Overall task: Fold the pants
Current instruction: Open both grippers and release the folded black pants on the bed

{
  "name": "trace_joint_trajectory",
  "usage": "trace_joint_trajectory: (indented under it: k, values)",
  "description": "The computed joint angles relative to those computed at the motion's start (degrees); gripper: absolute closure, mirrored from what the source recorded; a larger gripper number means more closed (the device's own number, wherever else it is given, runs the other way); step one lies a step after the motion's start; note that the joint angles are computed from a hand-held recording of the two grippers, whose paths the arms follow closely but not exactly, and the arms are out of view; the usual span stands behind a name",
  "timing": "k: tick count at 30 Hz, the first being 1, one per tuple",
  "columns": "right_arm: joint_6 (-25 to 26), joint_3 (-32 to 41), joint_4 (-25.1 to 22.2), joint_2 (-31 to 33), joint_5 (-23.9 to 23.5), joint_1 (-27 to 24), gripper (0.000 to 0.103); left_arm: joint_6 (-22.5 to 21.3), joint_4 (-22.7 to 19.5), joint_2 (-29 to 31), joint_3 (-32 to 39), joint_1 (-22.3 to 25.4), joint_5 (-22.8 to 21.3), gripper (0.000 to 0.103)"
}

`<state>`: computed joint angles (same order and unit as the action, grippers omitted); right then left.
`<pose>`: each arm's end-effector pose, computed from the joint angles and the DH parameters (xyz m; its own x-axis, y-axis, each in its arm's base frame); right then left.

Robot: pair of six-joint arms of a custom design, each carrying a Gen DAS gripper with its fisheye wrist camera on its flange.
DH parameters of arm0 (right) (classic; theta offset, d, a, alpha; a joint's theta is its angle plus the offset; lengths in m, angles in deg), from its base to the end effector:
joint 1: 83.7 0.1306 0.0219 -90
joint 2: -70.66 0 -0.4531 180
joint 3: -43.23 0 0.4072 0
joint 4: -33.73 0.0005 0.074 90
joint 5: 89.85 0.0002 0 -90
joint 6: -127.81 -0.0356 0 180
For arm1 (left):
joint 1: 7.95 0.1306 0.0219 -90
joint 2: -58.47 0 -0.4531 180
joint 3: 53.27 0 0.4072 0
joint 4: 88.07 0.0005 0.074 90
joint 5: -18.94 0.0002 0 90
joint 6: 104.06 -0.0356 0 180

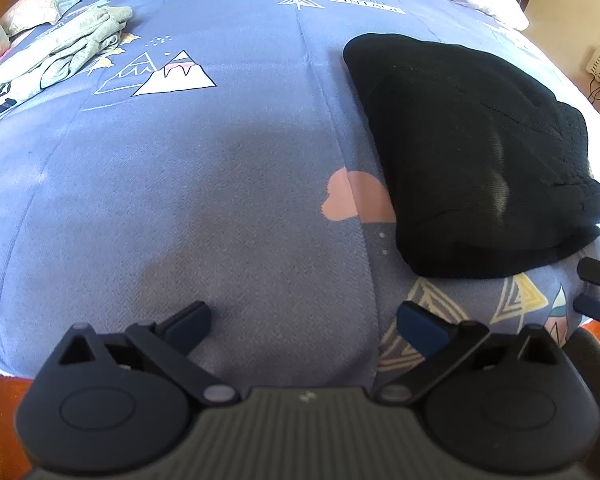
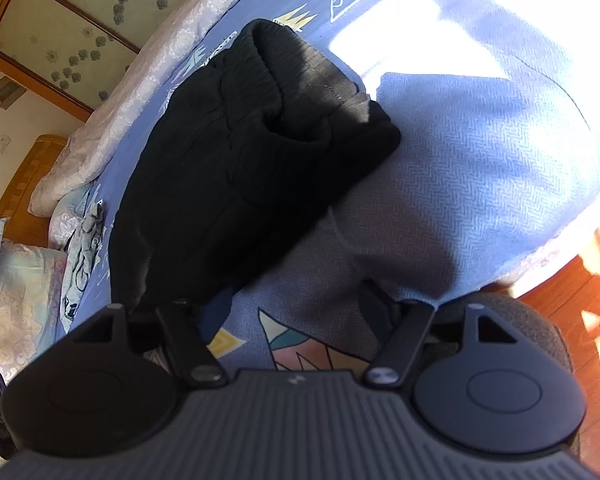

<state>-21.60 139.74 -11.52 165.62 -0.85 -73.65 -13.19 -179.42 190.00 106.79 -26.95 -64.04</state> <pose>0.5388 0.0956 0.5172 -0.5071 0.7842 -0.3575 0.4905 0.6037 0.6285 0.6885 -0.2422 0.5669 -0.8467 0.2756 -0.4551 0.3631 0.9245 -0.1156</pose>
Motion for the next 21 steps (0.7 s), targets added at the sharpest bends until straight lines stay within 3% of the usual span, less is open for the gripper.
trace_joint_trajectory:
  k: [7, 21]
  values:
    - [-0.95, -0.84, 1.95, -0.42, -0.57, 0.01, 0.023, -0.34, -3.06, 2.24, 4.29, -0.04, -0.52, 0.000]
    - [0.37, -1.65, 4.82, -0.51, 0.50, 0.86, 0.006, -1.38, -2.08, 1.27, 2.26, -0.49, -2.14, 0.000]
